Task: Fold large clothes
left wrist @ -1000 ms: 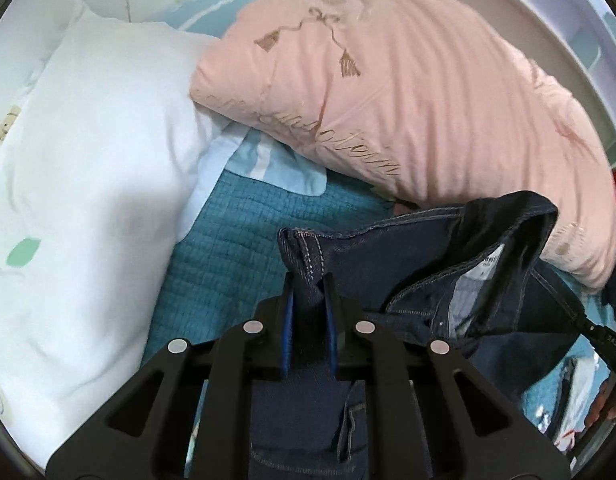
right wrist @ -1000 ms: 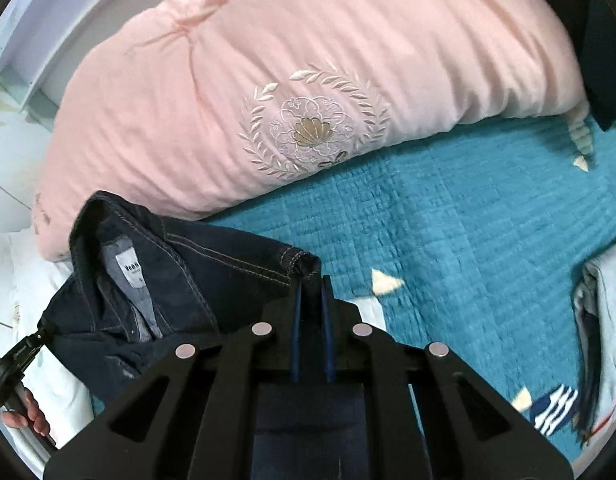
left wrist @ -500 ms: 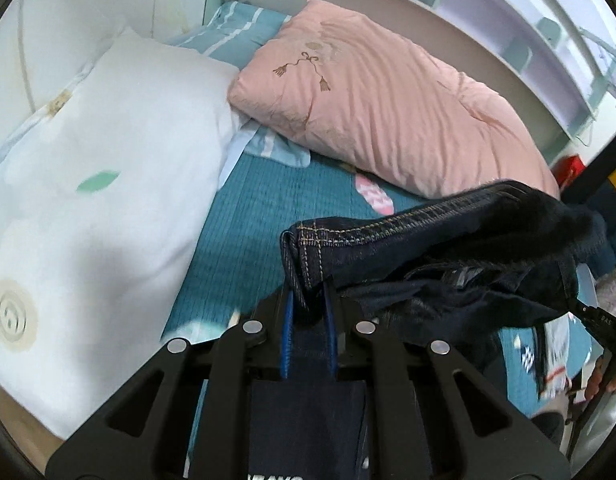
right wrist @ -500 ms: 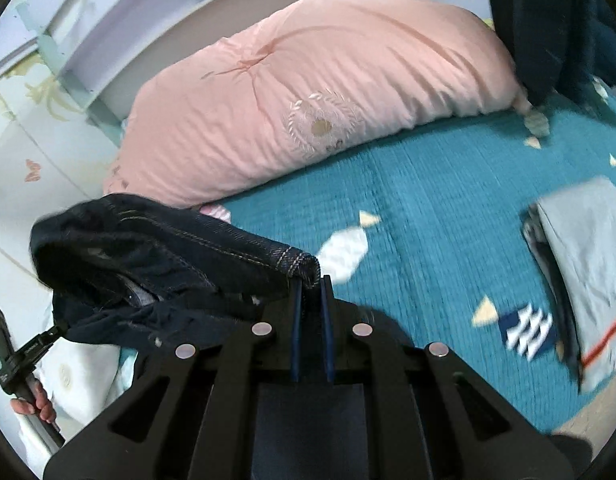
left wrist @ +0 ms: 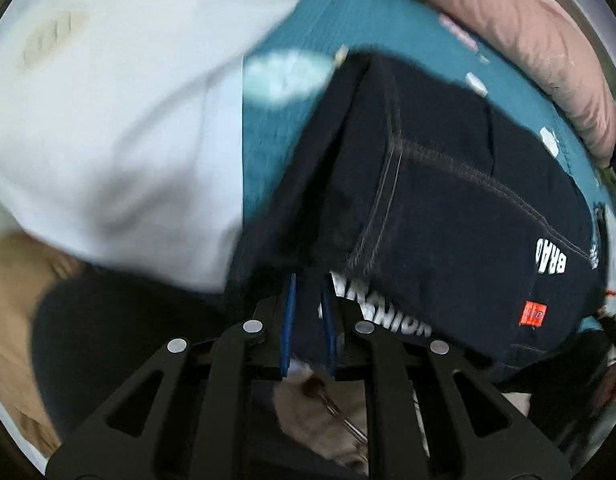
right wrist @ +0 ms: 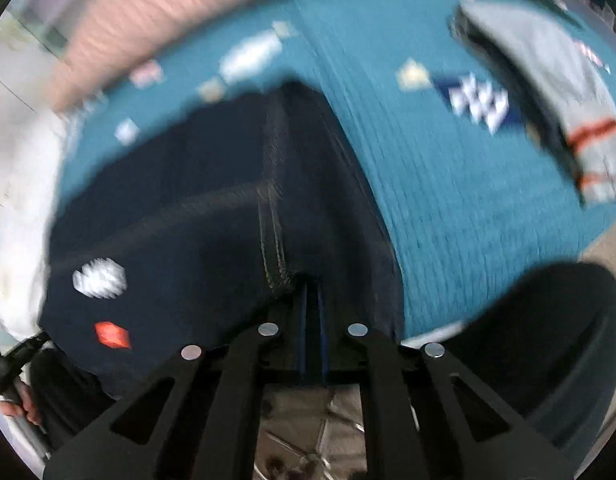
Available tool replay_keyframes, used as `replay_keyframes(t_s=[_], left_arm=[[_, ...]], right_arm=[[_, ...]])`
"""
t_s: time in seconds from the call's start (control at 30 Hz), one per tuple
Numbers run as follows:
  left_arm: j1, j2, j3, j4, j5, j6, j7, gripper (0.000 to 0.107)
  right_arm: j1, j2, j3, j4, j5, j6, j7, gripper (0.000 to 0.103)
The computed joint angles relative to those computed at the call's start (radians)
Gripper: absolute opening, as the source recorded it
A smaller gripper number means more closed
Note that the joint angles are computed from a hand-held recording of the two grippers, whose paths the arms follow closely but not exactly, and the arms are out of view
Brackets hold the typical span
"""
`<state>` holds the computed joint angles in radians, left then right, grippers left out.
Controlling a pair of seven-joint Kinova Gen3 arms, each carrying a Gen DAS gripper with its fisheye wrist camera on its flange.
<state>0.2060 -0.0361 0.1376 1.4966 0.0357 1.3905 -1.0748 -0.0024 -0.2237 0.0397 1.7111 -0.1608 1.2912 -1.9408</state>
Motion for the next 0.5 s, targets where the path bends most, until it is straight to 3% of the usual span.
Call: replay_keyframes(t_s=[0.07, 0.13, 0.17, 0.2, 0.27, 0.37, 0.5], left_arm=[[-0.027, -0.035, 0.016, -0.002, 0.008, -0.023, 0.009, 0.014], [-0.006, -0.033, 0.037, -0.041, -0.04, 0.0, 0.009, 0.014], [0.016, -0.031, 0.035, -0.056, -0.058, 0.009, 0.0, 0.021], [0.028, -0.037, 0.038, -0.066, -0.06, 0.002, -0.024, 0.042], [0.053, -0.048, 0.062, -0.071, -0.087, -0.035, -0.058, 0.07], [0.096, -0.023, 0.113, -0.113, -0.168, -0.04, -0.038, 0.07], [0.152, 0.026, 0.123, -0.153, -0.172, -0.063, -0.013, 0.069]], right_arm=[[0.006, -0.008, 0.034, 0.018, -0.05, 0.001, 0.004, 0.005], [0.016, -0.028, 0.017, 0.004, -0.034, 0.001, -0.006, 0.008], [0.014, -0.042, -0.004, -0.014, -0.002, 0.001, -0.021, 0.008], [0.01, -0.051, -0.016, -0.032, 0.016, 0.001, -0.025, 0.008], [-0.001, -0.06, -0.019, -0.061, 0.021, -0.005, -0.025, 0.008], [-0.029, -0.039, -0.024, -0.12, 0.004, 0.008, -0.01, 0.008], [-0.072, 0.005, -0.035, -0.167, -0.036, 0.001, 0.021, 0.008]])
